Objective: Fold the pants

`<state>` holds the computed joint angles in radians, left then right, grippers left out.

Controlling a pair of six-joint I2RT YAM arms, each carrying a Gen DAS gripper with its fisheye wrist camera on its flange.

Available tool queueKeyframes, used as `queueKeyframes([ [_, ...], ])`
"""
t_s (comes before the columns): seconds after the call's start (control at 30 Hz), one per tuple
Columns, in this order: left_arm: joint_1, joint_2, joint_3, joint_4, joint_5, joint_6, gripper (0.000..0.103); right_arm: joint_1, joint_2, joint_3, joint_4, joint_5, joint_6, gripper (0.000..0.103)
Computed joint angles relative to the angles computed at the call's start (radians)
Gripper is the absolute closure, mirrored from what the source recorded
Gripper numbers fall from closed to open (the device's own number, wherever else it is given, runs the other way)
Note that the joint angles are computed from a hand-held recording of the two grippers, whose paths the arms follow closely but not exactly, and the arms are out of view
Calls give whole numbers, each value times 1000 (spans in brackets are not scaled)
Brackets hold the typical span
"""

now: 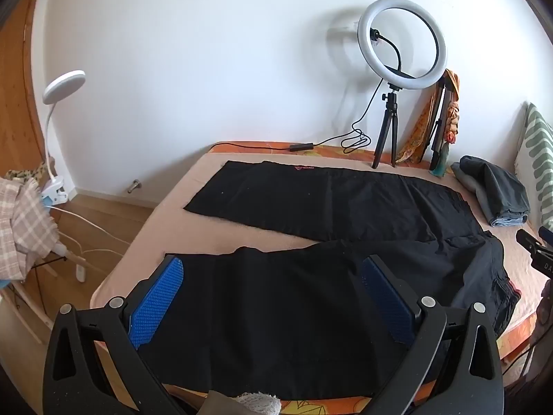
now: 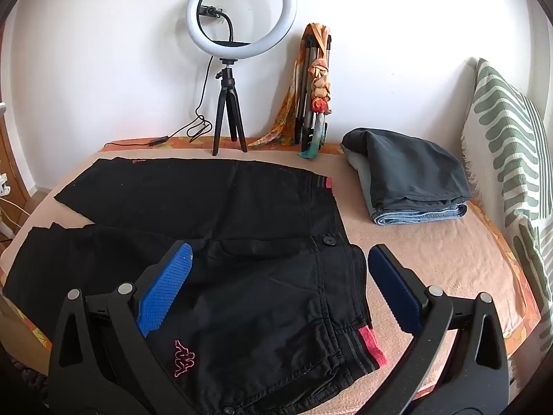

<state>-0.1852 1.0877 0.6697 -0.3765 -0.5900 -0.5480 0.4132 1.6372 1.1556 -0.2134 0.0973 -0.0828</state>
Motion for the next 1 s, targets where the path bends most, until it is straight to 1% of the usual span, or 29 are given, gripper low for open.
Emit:
queueKeyframes([
  [0.1, -15, -5, -3, -2, -17, 8, 0, 1, -3, -6, 6, 1, -3, 0],
  [0.13, -4, 11, 10, -10, 0, 6, 0, 1, -5, -7, 7, 1, -4, 0],
  [0.17, -6, 13, 11, -8, -3, 10, 0, 2, -6, -9, 9, 3, -4, 0],
  [0.2, -37, 11, 11, -19, -37, -19, 0, 2, -8, -10, 9, 5, -3, 0],
  [0.23, -27, 38, 39, -33, -27, -16, 0, 2, -9, -11, 8, 5, -5, 0],
  [0.33, -38, 34, 48, -50, -35, -36, 0, 4, -9, -13, 10, 9, -4, 0],
  [0.4, -30, -15, 13, -47, -24, -19, 0, 7, -6, -17, 16, 11, -2, 0],
  [0.47, -41, -19, 11, -55, -37, -24, 0, 10, -3, -19, 21, 15, -3, 0],
  [0.53, -35, -28, 11, -59, -30, -18, 0, 11, -2, -23, 28, 16, -2, 0],
  [0.73, -60, -34, 1, -74, -47, -41, 0, 16, -80, -45, -20, 23, 5, 0],
  [1.0, -82, -39, -9, -78, -62, -63, 0, 19, -77, -55, 1, 24, 5, 0],
])
